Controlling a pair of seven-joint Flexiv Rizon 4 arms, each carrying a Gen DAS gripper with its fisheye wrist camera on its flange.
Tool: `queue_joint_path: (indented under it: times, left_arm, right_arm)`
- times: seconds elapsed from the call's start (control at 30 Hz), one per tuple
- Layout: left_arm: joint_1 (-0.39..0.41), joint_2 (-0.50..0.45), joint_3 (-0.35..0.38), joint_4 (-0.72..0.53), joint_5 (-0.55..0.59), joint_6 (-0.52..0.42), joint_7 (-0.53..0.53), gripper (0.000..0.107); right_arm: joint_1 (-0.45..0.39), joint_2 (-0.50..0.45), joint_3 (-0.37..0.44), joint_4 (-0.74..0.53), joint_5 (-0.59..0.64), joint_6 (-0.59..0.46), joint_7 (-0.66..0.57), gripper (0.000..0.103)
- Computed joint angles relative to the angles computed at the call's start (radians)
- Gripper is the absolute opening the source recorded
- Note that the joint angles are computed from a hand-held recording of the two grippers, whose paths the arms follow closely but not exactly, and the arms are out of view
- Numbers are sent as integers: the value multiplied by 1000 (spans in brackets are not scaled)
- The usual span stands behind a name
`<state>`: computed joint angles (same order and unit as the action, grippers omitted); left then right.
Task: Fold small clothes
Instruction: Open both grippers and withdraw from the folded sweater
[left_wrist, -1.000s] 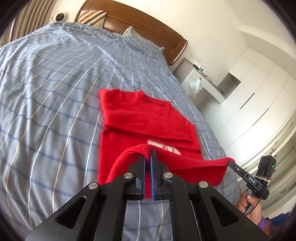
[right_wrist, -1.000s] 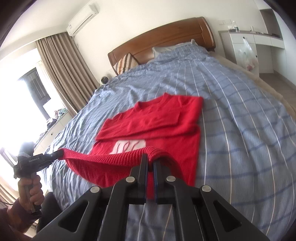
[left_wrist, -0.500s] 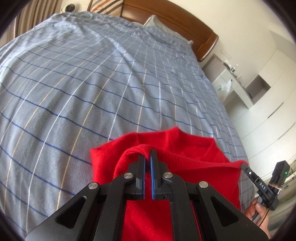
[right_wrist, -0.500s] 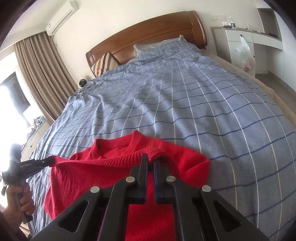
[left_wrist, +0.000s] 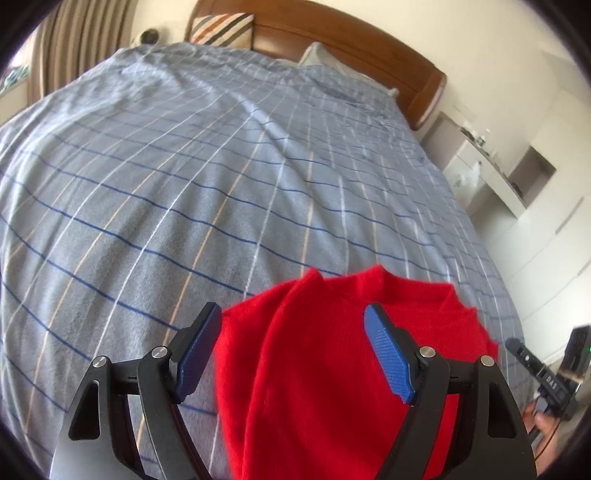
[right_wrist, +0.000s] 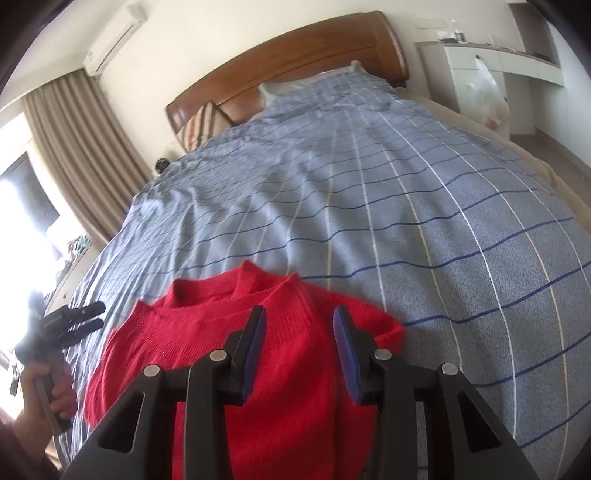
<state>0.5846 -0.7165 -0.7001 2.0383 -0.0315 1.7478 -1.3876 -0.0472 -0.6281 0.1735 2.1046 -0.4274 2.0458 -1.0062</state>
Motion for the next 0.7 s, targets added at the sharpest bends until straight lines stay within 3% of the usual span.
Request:
queue_joint_path:
  times: [0.1, 0.17, 0.2, 0.23, 0.3, 0.37, 0.4, 0.43, 0.5, 0.57, 0.7]
  left_arm:
    - [60, 31, -46, 115, 111, 54, 68, 92]
    - [42, 45, -8, 160, 148, 51, 98, 93]
    - [-4, 62, 53, 168, 143, 32, 101, 93]
    - [-58, 83, 131, 164, 155, 3, 73, 91]
    - [-82, 107, 191, 188, 137, -4, 43, 85]
    - [6, 130, 119, 278, 85, 87, 53, 86]
    - [65, 138, 76, 314, 110, 117, 29, 90]
    - [114, 147, 45, 350, 140, 150, 5, 93]
    - [133, 161, 55, 403, 189, 233, -32, 96]
    - [60, 166, 146, 428, 201, 315, -51, 97]
    - [-171, 97, 375, 412, 143, 455, -61, 97]
  right_arm:
    - [-168, 7, 138, 86, -242, 29, -3, 38]
    - [-190, 6, 121, 144, -383, 42, 34, 41]
    - [-159, 16, 91, 174, -369, 18, 10, 42]
    - [-100, 34, 48, 206, -290, -18, -44, 42]
    - [22, 57, -49, 272, -112, 20, -118, 28]
    - [159, 104, -128, 341, 103, 83, -191, 32]
    - [229, 128, -150, 366, 231, 97, -252, 41]
    - [275, 142, -164, 395, 293, 133, -279, 45]
    - [334, 156, -163, 436, 385, 187, -308, 46]
    - [426, 147, -169, 457, 530, 220, -336, 46]
    - [603, 44, -200, 434, 784, 276, -349, 47]
